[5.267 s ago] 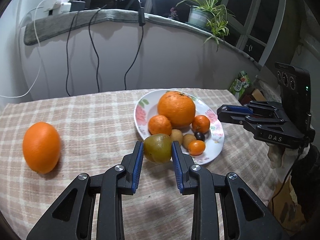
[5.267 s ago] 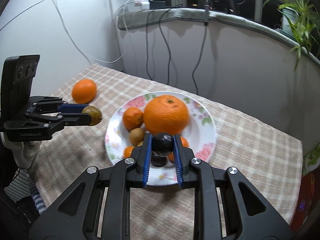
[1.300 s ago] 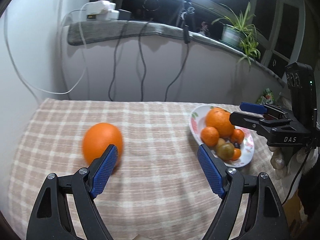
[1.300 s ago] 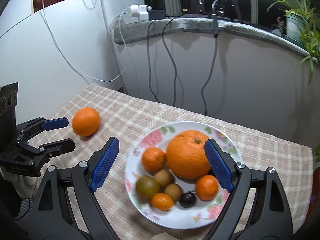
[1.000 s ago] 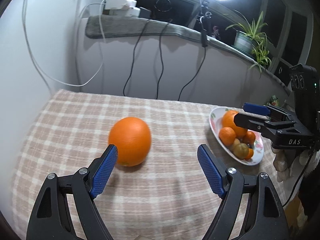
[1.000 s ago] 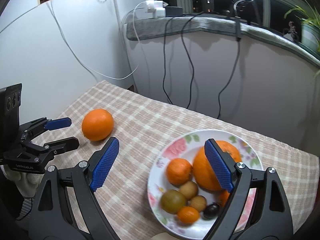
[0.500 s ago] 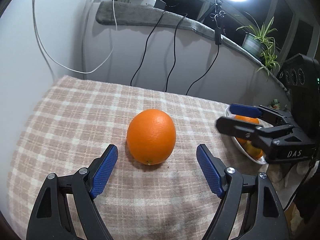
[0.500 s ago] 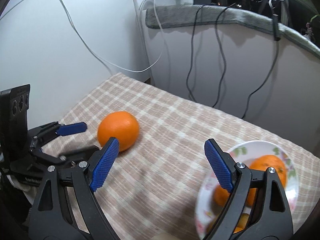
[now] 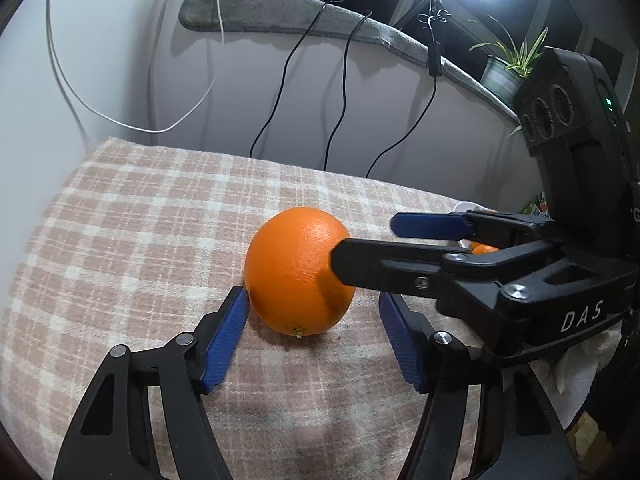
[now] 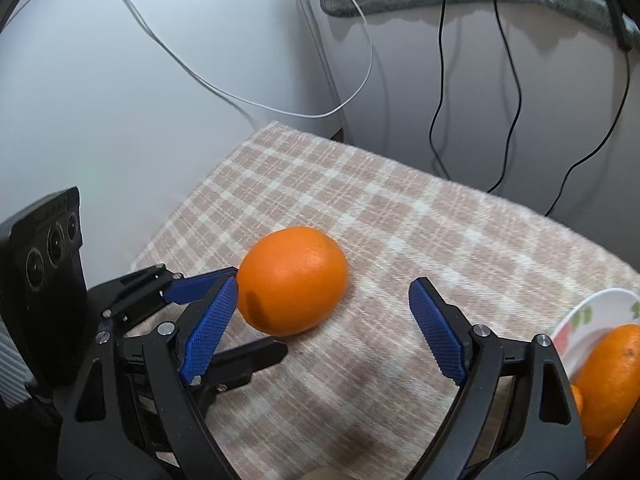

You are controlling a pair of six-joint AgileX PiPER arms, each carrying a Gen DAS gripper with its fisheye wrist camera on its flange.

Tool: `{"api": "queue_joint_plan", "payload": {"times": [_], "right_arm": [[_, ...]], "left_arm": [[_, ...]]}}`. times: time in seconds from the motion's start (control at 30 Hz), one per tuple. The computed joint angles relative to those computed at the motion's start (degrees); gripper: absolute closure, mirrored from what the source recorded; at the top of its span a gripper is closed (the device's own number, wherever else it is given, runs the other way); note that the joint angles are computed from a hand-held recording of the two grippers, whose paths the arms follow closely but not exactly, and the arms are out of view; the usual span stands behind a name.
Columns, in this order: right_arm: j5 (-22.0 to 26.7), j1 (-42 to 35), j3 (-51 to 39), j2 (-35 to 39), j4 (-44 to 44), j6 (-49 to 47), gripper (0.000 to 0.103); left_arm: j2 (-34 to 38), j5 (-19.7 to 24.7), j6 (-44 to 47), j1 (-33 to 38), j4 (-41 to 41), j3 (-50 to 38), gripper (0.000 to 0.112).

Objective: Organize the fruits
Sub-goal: 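Close the right tool around the large orange, then lift the large orange with the right tool and carry it to the plate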

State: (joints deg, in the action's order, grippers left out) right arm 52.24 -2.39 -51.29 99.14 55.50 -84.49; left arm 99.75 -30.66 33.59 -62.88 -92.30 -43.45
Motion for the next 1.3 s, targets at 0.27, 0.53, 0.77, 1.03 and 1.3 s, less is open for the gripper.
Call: {"api": "queue_joint_plan", "payload": {"times": [0.27,0.53,0.77,1.03,1.3], "right_arm": [[3.8,0.6,-4.3,6.2,-0.8,5.5,0.017],[6.6,1.4,-6.1,8.7,-0.8,7.0,0.025],[8.5,1.4,-6.4,9.3,-0.8,7.5,0.031],[8.7,0.8,-5.9,9.1,-0.3,6.4,0.032],[10.1,-1.2,-4.6,7.6,-0.6,4.8,0.033]], "left_arm": [[0.8,1.4,-2.6,1.5,3.2,0.4,0.047],[1.2,1.9,-3.3,2.4,3.9,0.6,0.047],[1.6,2.6,-2.6,3.3,3.2,0.2,0.051],[2.0,0.3,0.7,1.5,-0.6,-0.9,0.051],[1.7,-2.4,4.9,-1.5,-5.8,-2.8,0.051]]}}
